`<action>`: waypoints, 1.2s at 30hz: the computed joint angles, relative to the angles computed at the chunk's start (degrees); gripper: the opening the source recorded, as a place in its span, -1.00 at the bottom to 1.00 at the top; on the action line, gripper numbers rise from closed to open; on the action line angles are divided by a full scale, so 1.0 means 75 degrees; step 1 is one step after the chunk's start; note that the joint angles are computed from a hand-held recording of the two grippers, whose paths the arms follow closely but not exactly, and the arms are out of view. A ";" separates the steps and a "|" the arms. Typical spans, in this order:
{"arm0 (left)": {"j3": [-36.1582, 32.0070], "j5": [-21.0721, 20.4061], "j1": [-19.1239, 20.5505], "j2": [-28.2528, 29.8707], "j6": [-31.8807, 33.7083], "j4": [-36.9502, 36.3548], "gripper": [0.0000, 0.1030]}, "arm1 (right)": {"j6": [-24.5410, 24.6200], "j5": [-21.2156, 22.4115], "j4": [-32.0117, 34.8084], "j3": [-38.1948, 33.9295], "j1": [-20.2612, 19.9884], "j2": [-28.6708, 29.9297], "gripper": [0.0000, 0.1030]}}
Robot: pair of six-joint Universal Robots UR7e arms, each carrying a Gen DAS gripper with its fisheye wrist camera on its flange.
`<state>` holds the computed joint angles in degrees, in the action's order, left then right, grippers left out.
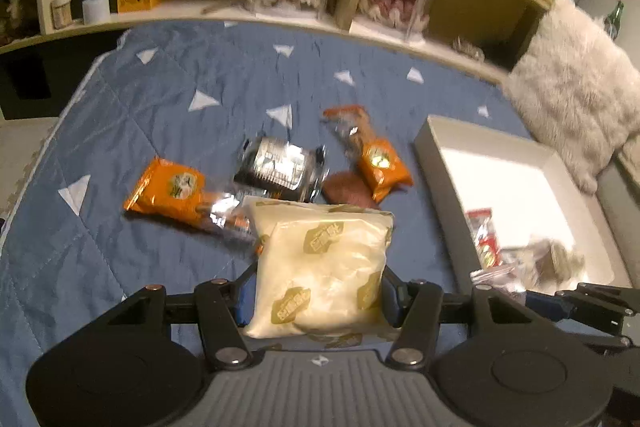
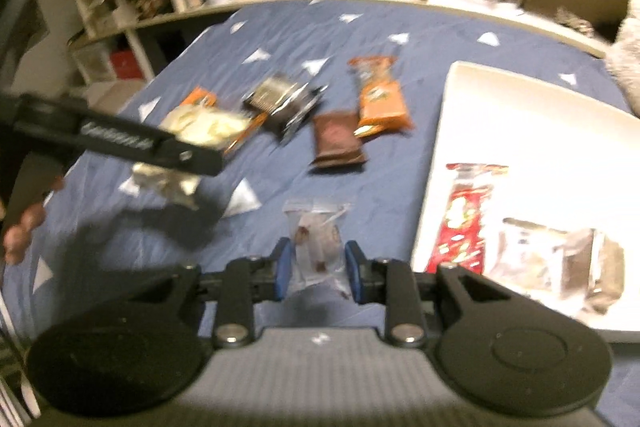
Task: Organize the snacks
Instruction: 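Carry both snacks over the white tray and lower them inside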
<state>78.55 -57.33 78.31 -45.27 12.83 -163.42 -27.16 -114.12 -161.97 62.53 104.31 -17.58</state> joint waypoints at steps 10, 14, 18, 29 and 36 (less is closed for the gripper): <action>0.0097 -0.0167 -0.0179 -0.0005 -0.0127 -0.0505 0.14 | 0.0189 -0.0068 -0.0844 0.0135 -0.0162 -0.0327 -0.35; -0.0039 -0.0261 -0.0260 0.0114 -0.0200 -0.0434 0.14 | 0.0312 -0.0143 -0.1150 0.0183 -0.0222 -0.0441 -0.36; -0.0248 -0.0337 -0.0381 0.0309 -0.0245 -0.0404 0.14 | 0.0405 -0.0231 -0.1459 0.0227 -0.0314 -0.0541 -0.36; -0.1343 -0.0891 -0.0751 0.1286 -0.0449 0.0155 0.14 | 0.0645 -0.0693 -0.2054 0.0329 -0.0599 -0.0776 -0.35; -0.2325 -0.1217 -0.0916 0.2090 -0.0597 0.0839 0.15 | 0.0917 -0.0752 -0.2230 0.0470 -0.0825 -0.0980 -0.35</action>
<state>61.11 -66.46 71.44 -29.60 8.36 -157.13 -20.29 -119.76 -178.70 66.06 98.12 -24.93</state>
